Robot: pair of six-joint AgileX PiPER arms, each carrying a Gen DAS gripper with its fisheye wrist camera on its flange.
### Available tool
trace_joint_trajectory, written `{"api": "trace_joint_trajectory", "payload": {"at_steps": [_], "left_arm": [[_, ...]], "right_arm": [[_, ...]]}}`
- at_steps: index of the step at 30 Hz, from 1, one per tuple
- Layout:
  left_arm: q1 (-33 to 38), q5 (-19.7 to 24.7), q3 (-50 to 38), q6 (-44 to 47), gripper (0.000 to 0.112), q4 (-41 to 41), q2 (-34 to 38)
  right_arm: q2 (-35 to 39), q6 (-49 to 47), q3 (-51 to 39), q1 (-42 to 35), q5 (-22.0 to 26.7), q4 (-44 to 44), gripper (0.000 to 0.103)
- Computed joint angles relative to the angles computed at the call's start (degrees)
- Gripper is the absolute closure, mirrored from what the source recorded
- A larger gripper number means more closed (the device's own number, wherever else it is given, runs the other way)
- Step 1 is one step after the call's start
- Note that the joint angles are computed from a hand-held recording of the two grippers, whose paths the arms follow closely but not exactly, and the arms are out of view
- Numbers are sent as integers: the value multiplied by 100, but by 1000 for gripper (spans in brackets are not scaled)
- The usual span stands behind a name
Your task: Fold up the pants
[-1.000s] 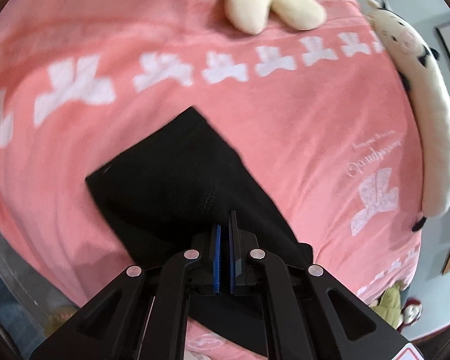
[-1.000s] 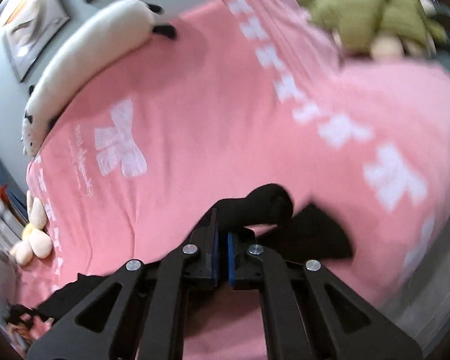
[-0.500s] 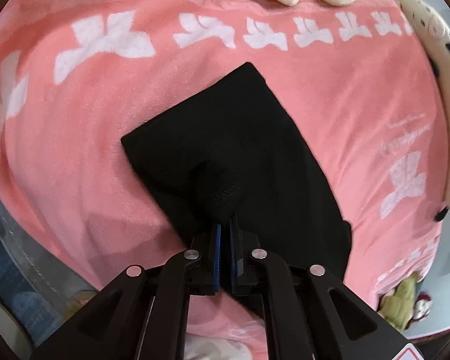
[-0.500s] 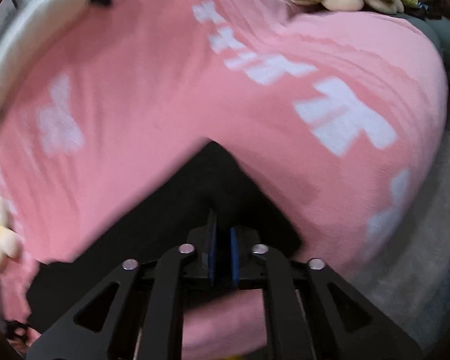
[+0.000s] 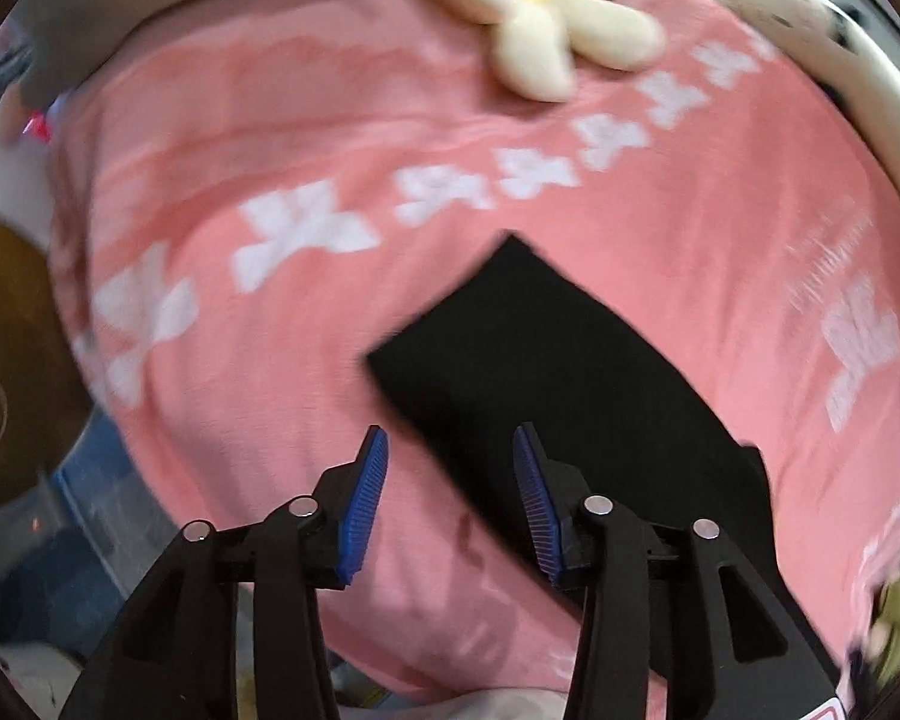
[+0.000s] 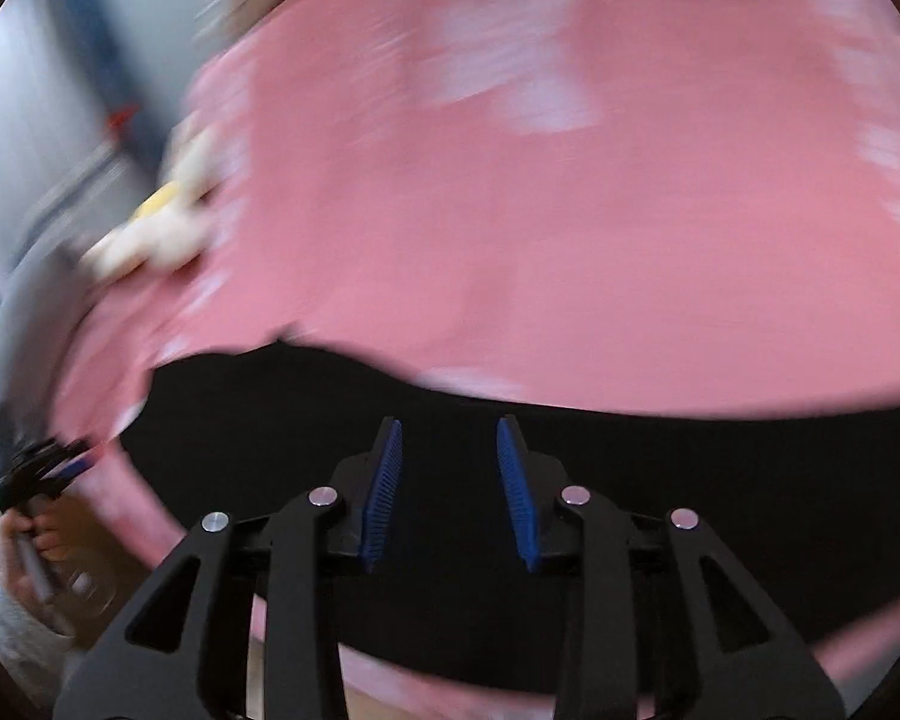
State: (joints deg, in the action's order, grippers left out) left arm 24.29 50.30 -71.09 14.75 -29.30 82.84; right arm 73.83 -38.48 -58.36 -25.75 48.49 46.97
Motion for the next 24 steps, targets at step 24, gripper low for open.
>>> {"api": "trace_joint_trajectory", "payload": {"at_steps": [24], "left_arm": [[-1914,-1951,1375,383,56,1104,32]], "right_arm": [[3132,2308,-3140,2995,-1418,-1616,94]]}}
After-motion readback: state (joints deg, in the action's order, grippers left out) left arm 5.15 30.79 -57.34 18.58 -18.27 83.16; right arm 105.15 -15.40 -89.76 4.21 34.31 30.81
